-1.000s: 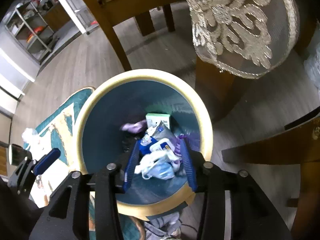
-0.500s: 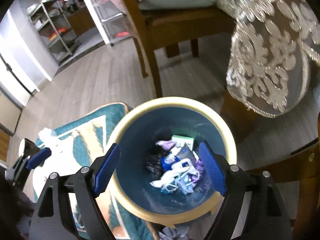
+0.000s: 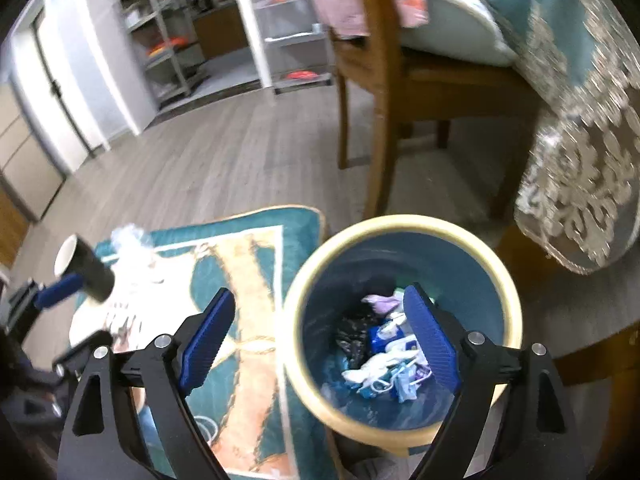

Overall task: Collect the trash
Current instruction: 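Move both open tools back over the cushion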

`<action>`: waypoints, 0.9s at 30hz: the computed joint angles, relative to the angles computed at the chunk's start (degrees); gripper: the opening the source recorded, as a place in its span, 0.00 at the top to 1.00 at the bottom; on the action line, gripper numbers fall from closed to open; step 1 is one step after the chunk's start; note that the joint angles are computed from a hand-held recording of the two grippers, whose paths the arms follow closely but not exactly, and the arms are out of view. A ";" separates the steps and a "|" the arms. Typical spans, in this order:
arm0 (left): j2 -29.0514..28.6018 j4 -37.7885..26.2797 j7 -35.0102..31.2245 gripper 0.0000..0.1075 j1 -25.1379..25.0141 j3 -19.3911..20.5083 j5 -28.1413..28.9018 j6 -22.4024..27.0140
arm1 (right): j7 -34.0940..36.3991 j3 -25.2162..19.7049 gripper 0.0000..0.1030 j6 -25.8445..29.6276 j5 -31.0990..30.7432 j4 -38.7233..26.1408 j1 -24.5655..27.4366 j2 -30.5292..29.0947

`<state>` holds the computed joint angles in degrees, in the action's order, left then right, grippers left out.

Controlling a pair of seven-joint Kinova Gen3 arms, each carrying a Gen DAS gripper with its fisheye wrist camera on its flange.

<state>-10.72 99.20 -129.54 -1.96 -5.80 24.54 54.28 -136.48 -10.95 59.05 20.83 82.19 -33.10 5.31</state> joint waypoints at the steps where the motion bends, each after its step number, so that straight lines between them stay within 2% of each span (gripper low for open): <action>1: -0.34 0.05 -0.49 0.27 -0.43 -0.87 0.03 0.56 | 0.54 -0.45 0.15 0.17 0.02 -0.44 -0.49 0.45; 13: -3.41 3.89 -5.87 0.26 -5.59 -7.39 -1.69 2.33 | 5.07 -1.73 0.15 -0.25 -2.94 -4.30 -7.59 5.63; 21: -2.37 6.68 -9.09 0.26 -9.61 -9.71 -3.66 4.37 | 9.78 -1.34 0.15 1.81 -5.93 -7.11 -10.76 9.58; 27: -1.68 6.06 -6.90 0.26 -12.81 -9.49 -4.12 3.18 | 13.17 -1.44 0.17 1.05 -11.11 -8.66 -11.10 11.62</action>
